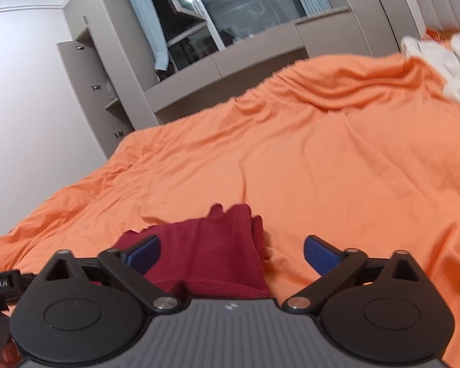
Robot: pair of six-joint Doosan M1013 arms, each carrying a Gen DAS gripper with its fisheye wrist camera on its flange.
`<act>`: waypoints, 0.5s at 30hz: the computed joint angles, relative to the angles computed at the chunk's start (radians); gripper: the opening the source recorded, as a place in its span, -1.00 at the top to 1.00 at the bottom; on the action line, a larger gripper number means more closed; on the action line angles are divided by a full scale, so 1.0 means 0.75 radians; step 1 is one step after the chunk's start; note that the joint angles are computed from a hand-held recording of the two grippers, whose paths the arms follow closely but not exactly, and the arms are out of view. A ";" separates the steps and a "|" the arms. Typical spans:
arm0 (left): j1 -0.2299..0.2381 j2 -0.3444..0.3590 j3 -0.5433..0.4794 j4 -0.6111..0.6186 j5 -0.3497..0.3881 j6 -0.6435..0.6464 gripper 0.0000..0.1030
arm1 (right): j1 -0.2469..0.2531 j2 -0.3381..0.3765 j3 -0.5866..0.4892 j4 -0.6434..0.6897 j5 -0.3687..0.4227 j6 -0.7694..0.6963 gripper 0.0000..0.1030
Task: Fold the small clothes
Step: 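Lay the folded bundle down and open both tools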
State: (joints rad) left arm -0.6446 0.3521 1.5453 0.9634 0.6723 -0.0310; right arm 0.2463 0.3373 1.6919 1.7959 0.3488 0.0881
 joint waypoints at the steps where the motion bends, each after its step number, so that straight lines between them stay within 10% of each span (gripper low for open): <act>1: -0.010 -0.008 0.008 0.039 0.005 -0.032 -0.99 | 0.002 -0.014 0.014 0.046 0.001 -0.070 -1.00; 15: -0.214 -0.140 0.183 0.570 0.231 -0.256 -0.99 | 0.053 -0.262 0.360 1.040 0.118 -1.269 -1.00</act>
